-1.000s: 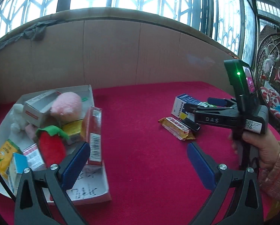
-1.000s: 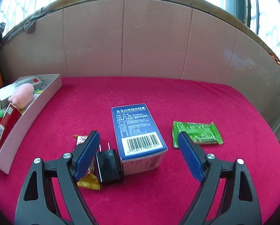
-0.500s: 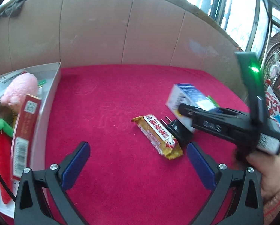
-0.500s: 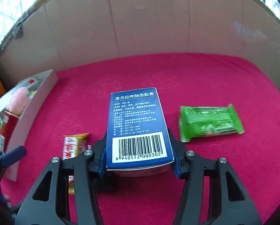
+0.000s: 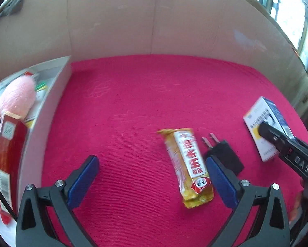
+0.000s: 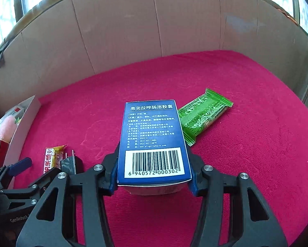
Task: Organize objects
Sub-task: 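Grasp the blue-white medicine box with the right tool while the left tool grasps the yellow snack bar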
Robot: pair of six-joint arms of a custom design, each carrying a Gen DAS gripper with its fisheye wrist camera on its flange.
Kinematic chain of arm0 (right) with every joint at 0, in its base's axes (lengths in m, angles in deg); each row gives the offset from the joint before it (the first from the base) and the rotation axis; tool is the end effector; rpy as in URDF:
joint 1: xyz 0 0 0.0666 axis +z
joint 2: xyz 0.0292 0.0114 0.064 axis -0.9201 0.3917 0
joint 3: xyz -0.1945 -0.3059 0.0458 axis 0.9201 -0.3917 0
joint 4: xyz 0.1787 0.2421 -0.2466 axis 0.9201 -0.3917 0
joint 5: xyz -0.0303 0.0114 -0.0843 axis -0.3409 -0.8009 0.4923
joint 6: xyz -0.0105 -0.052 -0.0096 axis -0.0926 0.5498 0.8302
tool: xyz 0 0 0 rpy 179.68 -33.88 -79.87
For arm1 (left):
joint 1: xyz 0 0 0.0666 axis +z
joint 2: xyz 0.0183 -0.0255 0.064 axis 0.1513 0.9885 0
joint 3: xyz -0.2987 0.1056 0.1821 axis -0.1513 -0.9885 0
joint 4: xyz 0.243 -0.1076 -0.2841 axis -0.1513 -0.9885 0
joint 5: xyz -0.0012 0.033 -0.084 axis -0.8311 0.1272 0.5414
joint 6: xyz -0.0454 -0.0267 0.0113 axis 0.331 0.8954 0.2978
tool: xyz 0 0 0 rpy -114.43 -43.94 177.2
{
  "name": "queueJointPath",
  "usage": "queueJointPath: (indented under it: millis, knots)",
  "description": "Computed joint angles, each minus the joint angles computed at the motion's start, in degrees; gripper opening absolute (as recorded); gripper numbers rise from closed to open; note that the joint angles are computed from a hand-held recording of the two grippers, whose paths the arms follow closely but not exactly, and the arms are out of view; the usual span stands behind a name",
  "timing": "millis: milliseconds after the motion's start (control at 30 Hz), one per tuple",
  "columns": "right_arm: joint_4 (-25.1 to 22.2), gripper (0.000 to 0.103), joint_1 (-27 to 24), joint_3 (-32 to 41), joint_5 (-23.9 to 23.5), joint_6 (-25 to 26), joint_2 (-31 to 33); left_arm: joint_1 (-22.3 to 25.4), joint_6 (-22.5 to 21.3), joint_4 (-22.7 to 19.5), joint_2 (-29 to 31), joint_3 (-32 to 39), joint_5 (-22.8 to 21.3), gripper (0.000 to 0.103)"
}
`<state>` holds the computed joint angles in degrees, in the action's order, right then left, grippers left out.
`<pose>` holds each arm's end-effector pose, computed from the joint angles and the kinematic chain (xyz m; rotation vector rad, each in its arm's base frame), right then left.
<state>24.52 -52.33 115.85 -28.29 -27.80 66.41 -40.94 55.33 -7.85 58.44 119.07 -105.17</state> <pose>0.3610 0.1005 0.4608 -0.4059 2.3387 0.3404 0.2892 -0.3088 0.4787 -0.5129 2.3818 0.0459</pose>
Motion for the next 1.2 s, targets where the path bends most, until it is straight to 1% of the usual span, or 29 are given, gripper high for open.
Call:
queueJointPath:
  millis: [67,100,133,200,267,333,433,500,533,600,667,733,900,933,967,1000,1067,1133,1200]
  knots:
    - [0.07,0.051,1.16,0.05,1.14,-0.58,-0.01,0.18,3.7,-0.08,-1.53,-1.61,0.0,0.103]
    - [0.24,0.051,1.31,0.14,1.19,-0.8,0.16,0.07,3.67,0.52,-2.02,-2.1,-0.2,0.103]
    - [0.39,0.051,1.42,0.15,1.05,-1.11,0.24,-0.03,3.47,-0.02,-1.66,-1.7,-0.2,0.103]
    - [0.39,0.051,1.37,0.25,0.8,-1.54,0.47,-0.08,1.41,-0.74,-0.28,-0.31,0.47,0.103]
    - [0.46,0.051,1.26,0.33,0.98,-1.08,0.6,0.0,-2.73,0.08,0.87,0.8,1.3,0.103]
    - [0.21,0.051,1.07,0.31,0.84,-0.41,0.53,0.33,-5.87,0.56,1.9,1.71,2.54,0.103]
    - [-0.03,0.051,1.73,0.58,1.62,0.69,0.76,0.61,-8.36,0.89,2.67,2.44,3.19,0.102]
    - [-0.13,0.051,2.52,0.72,3.11,1.26,0.86,0.47,-8.01,-0.04,3.31,3.04,2.77,0.098]
    - [-0.18,0.051,2.84,0.72,3.65,1.37,0.84,0.32,-7.9,-0.07,3.24,3.03,2.61,0.095]
    - [-0.42,0.051,3.22,0.87,4.02,1.63,0.97,-0.12,-8.19,0.16,2.82,2.69,2.05,0.084]
    - [-0.48,0.051,3.23,0.92,3.87,1.86,0.97,-0.72,-9.73,1.24,2.17,2.07,1.46,0.06]
    - [-0.54,0.051,3.03,0.86,3.67,2.0,0.9,-0.59,-11.64,2.6,2.41,2.36,1.74,0.049]
    - [-0.53,0.051,3.0,0.94,3.65,1.91,0.97,0.72,-14.35,5.99,1.1,0.84,3.43,0.039]
    - [-0.55,0.051,2.92,0.94,3.57,1.96,0.97,0.79,-14.45,6.34,0.83,0.61,3.55,0.031]
    - [-0.53,0.051,2.91,0.92,3.59,1.9,0.95,0.8,-14.52,6.66,0.51,0.35,3.72,0.027]
    - [-0.5,0.051,2.88,0.9,3.55,1.87,0.93,0.62,-14.43,6.76,0.28,0.19,3.75,0.027]
    - [-0.44,0.051,2.67,0.68,3.41,1.64,0.65,0.73,-15.75,8.76,-0.42,-0.69,4.69,0.019]
    - [-0.06,0.05,2.46,0.39,3.24,1.23,0.32,0.21,-16.69,9.7,-0.73,-1.12,4.94,0.019]
    - [0.79,0.05,2.42,-0.13,3.22,0.67,-0.3,-0.36,-17.97,9.97,-0.08,-0.53,3.86,0.019]
